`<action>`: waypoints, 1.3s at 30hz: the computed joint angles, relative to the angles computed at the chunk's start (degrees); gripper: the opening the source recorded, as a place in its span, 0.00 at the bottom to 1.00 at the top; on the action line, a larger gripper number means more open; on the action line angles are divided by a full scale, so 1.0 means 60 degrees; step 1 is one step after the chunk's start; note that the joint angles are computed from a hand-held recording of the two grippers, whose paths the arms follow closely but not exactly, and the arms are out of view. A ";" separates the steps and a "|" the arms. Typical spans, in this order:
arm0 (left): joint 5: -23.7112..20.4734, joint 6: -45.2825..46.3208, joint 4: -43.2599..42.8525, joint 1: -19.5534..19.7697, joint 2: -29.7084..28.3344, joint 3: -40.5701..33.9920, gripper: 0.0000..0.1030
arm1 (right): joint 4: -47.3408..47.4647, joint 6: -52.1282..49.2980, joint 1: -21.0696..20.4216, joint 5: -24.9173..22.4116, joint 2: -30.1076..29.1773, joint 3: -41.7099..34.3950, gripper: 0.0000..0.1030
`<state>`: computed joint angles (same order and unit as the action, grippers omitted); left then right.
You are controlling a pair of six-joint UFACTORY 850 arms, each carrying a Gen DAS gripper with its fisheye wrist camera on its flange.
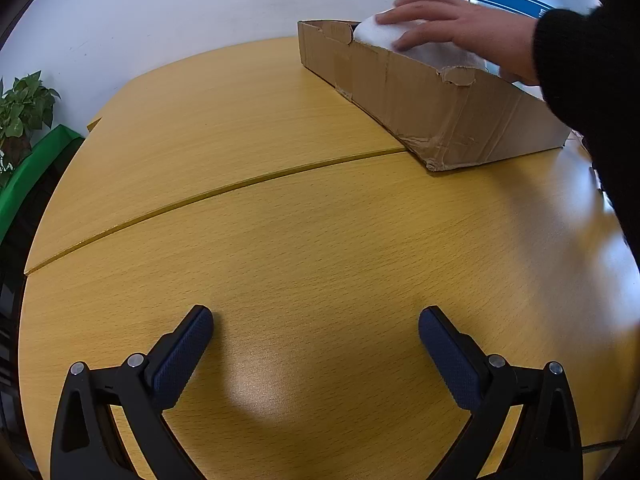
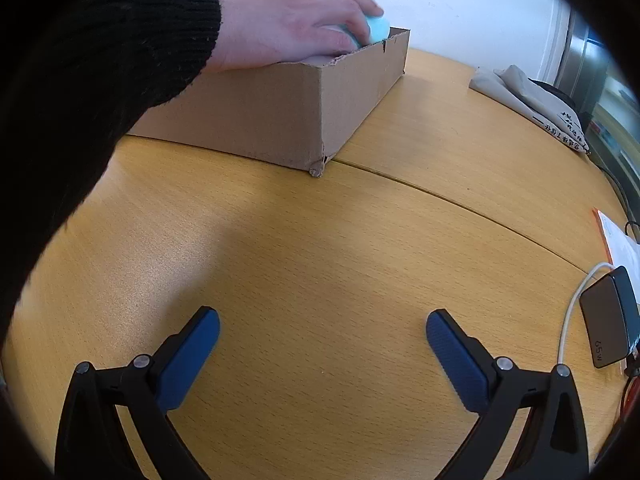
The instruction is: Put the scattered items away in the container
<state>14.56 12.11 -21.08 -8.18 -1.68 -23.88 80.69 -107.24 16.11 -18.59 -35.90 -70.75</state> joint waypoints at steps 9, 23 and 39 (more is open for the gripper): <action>0.0009 0.0036 -0.0057 -0.0016 -0.0007 -0.0004 1.00 | -0.0077 0.0151 0.0046 0.0056 0.0002 -0.0029 1.00; 0.0024 0.0080 -0.0136 -0.0038 -0.0018 -0.0010 1.00 | 0.0202 0.0039 -0.0099 0.0218 0.0204 0.0249 1.00; 0.0037 0.0132 -0.0224 -0.0061 -0.0030 -0.0017 1.00 | 0.0221 -0.0016 -0.0121 0.0225 0.0167 0.0230 1.00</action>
<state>14.78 12.90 -22.42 -8.55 -1.86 -23.99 82.02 -107.34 15.38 -17.24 -34.90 -69.37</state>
